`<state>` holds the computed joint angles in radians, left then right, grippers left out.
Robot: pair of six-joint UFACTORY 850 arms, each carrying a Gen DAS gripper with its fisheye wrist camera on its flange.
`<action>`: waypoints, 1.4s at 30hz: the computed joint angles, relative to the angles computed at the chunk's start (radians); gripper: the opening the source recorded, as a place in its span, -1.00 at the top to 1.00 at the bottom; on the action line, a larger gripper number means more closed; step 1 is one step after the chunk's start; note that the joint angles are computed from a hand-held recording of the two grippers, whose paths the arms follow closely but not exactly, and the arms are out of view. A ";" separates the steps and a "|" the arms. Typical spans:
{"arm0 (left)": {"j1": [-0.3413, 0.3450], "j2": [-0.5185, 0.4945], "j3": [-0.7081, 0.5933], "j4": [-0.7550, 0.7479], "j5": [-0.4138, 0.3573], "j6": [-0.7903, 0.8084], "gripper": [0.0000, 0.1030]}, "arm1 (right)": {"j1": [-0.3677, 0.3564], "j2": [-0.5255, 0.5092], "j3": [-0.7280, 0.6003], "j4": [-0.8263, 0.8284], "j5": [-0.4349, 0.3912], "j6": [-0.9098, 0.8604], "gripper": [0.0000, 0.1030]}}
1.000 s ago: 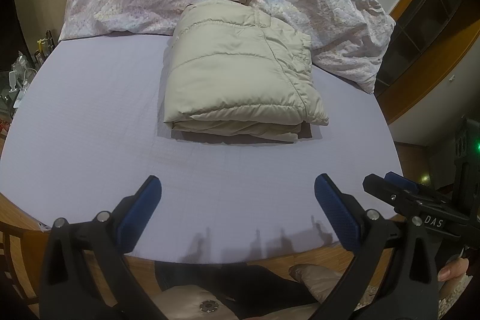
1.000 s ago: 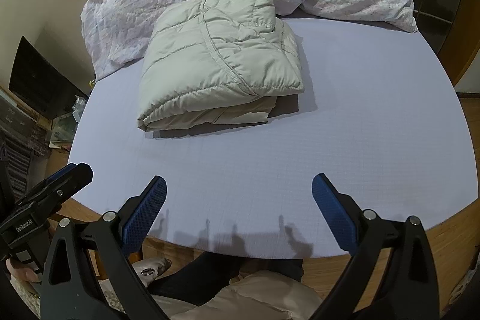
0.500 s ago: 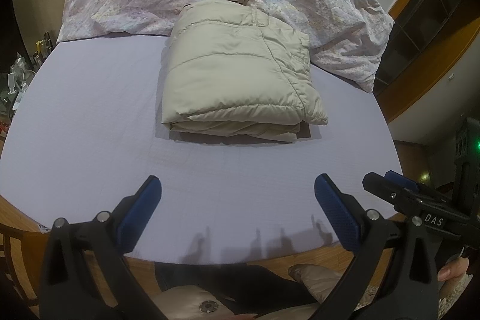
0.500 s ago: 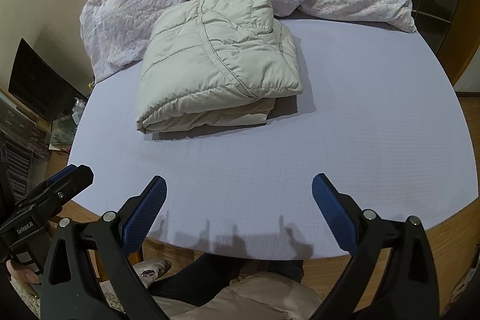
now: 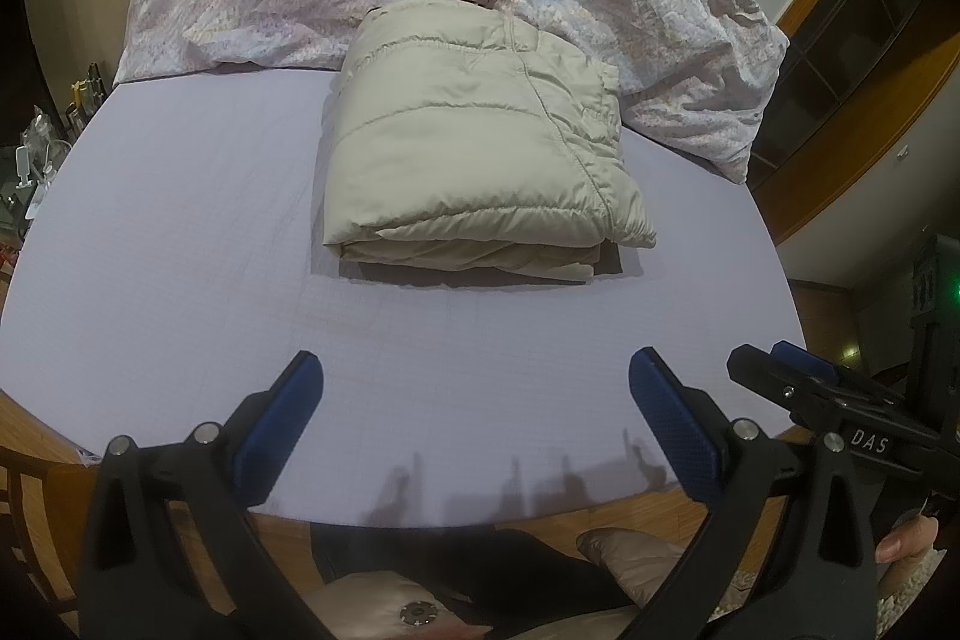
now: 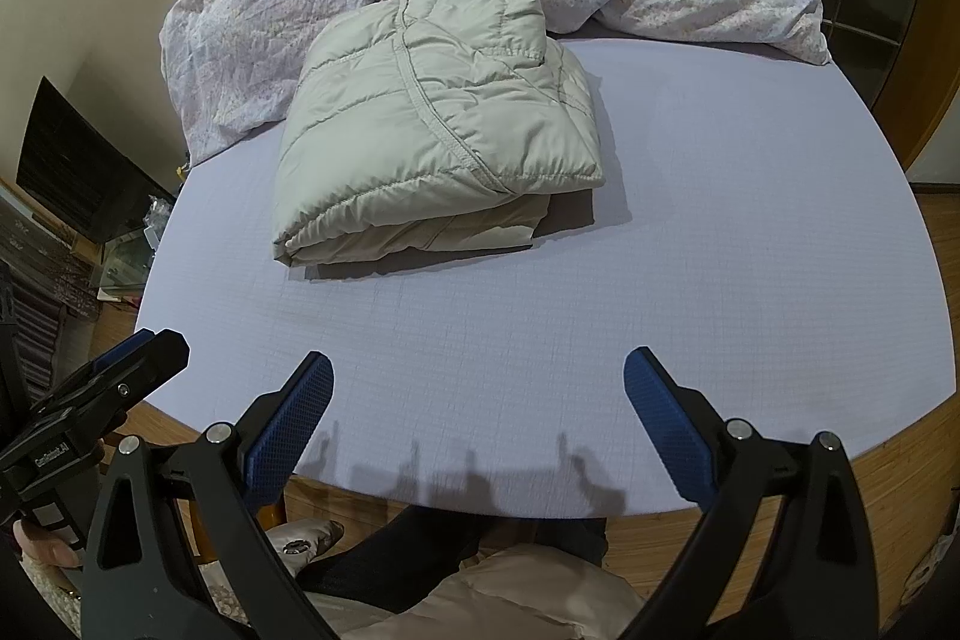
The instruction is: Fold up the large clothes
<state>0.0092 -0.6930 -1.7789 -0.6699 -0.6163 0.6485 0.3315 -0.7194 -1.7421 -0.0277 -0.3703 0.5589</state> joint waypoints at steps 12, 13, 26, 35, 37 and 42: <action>0.002 0.000 -0.001 0.001 -0.002 0.001 -0.95 | 0.001 0.000 0.001 -0.004 0.002 0.005 -0.93; 0.000 0.000 0.000 0.003 0.001 -0.001 -0.95 | 0.002 0.000 0.001 -0.005 0.002 0.008 -0.93; 0.007 -0.001 -0.005 0.001 -0.006 0.001 -0.95 | 0.004 -0.001 -0.002 -0.016 0.000 0.018 -0.93; 0.006 0.000 -0.004 0.002 -0.003 0.000 -0.95 | 0.003 -0.002 -0.003 -0.012 0.000 0.013 -0.93; 0.007 0.000 -0.005 0.001 -0.003 0.001 -0.95 | 0.004 -0.002 -0.002 -0.017 0.001 0.020 -0.93; 0.007 -0.002 -0.010 0.005 -0.005 -0.005 -0.95 | 0.005 -0.003 -0.003 -0.022 0.000 0.026 -0.93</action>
<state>0.0164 -0.6945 -1.7884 -0.6646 -0.6210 0.6438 0.3367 -0.7220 -1.7455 -0.0498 -0.3702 0.5851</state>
